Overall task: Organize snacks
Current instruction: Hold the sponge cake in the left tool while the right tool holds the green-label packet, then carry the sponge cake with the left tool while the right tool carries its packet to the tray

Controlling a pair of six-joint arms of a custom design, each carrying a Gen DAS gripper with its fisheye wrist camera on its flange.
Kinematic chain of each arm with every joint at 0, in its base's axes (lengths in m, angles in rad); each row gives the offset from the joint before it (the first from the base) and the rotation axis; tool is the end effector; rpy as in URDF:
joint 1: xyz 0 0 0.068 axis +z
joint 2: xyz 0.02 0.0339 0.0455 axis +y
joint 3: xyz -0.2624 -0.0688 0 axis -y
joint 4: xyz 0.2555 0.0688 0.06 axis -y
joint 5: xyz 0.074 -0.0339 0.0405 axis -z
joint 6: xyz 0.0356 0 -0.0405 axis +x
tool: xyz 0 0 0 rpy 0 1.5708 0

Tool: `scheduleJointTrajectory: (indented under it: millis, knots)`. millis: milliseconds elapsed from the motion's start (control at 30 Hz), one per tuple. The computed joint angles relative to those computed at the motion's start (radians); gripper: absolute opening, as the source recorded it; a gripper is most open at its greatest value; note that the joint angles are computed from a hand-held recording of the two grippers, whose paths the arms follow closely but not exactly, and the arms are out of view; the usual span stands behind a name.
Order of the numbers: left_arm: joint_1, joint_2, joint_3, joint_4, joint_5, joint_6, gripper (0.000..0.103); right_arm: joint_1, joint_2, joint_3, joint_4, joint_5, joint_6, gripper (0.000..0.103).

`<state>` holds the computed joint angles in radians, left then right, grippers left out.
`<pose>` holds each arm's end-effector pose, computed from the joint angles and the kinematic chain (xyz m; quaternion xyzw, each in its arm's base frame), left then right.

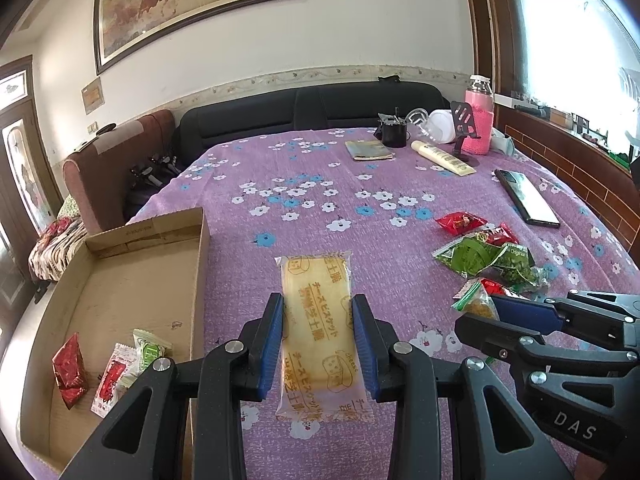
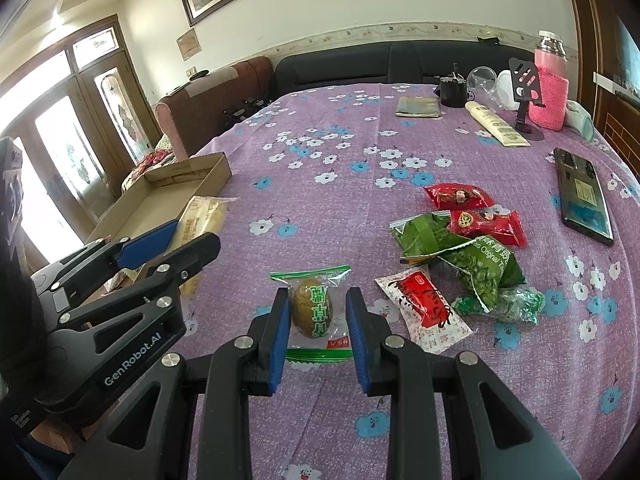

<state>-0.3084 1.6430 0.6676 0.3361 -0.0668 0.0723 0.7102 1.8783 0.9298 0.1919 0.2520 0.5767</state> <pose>0.3054 -0.0948 0.1320 0.1542 0.8797 -0.0232 0.4492 0.2909 0.2384 0.1165 -0.0111 0.9123 0.1433 0.3835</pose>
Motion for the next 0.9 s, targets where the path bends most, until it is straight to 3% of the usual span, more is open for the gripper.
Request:
scheduleJointTrajectory:
  millis: [433, 633, 900]
  knots:
    - [0.121, -0.099, -0.047, -0.045, 0.103, -0.006, 0.036, 0.048, 0.010, 0.092, -0.085, 0.017, 0.028, 0.027]
    - [0.284, -0.136, -0.068, -0.066, 0.182, 0.011, 0.036, 0.108, 0.067, 0.228, -0.154, 0.028, -0.005, 0.027]
    - [0.512, -0.054, -0.038, -0.075, 0.256, 0.028, 0.036, 0.181, 0.217, 0.484, -0.262, -0.002, -0.061, 0.027]
